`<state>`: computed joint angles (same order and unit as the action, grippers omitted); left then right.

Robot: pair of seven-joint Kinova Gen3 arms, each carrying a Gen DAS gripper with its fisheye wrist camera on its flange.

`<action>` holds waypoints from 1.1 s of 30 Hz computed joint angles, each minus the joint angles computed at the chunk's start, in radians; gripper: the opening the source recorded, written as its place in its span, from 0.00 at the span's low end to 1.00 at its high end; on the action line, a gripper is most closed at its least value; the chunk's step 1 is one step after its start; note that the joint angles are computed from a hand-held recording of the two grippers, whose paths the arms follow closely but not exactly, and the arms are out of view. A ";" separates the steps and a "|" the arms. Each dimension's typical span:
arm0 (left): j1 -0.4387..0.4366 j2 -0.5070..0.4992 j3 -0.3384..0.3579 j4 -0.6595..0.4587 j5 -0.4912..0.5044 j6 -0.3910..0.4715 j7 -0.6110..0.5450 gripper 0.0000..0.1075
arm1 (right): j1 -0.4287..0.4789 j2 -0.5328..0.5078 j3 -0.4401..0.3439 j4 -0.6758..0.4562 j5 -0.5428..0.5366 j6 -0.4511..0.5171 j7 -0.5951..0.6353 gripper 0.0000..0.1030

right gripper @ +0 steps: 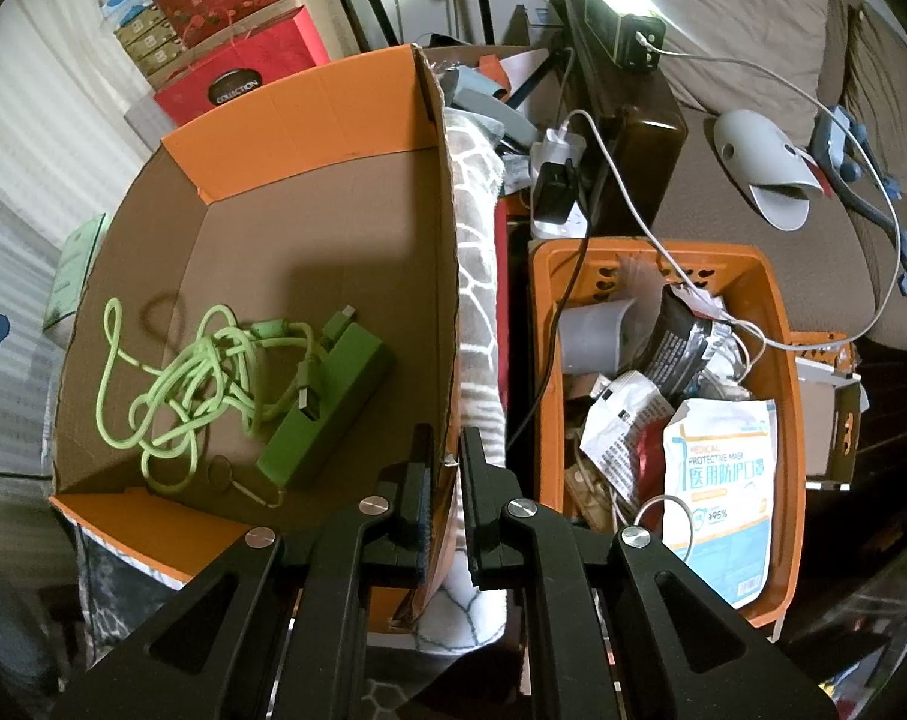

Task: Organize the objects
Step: 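Move the left tool back toward the mint-green tissue box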

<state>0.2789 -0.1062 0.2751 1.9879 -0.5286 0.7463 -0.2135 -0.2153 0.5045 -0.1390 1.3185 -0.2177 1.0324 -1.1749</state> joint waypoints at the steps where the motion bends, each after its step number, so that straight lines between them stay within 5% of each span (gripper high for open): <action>1: -0.002 -0.003 0.001 0.002 -0.005 0.020 0.001 0.95 | 0.000 0.000 0.000 0.000 0.000 -0.001 0.001 0.07; 17: -0.102 -0.047 -0.061 0.148 0.106 0.052 -0.167 0.95 | 0.000 -0.001 0.002 0.001 0.003 -0.001 0.001 0.08; 23: -0.125 -0.018 -0.105 0.186 0.172 -0.016 -0.259 0.95 | 0.001 -0.002 0.003 0.003 0.006 -0.003 0.001 0.08; 27: -0.140 -0.001 -0.126 0.207 0.225 -0.071 -0.311 0.83 | 0.001 -0.002 0.003 0.003 0.007 -0.004 0.000 0.08; 33: -0.139 0.047 -0.136 0.195 0.264 -0.082 -0.383 0.47 | 0.001 -0.003 0.003 0.004 0.007 -0.004 0.000 0.08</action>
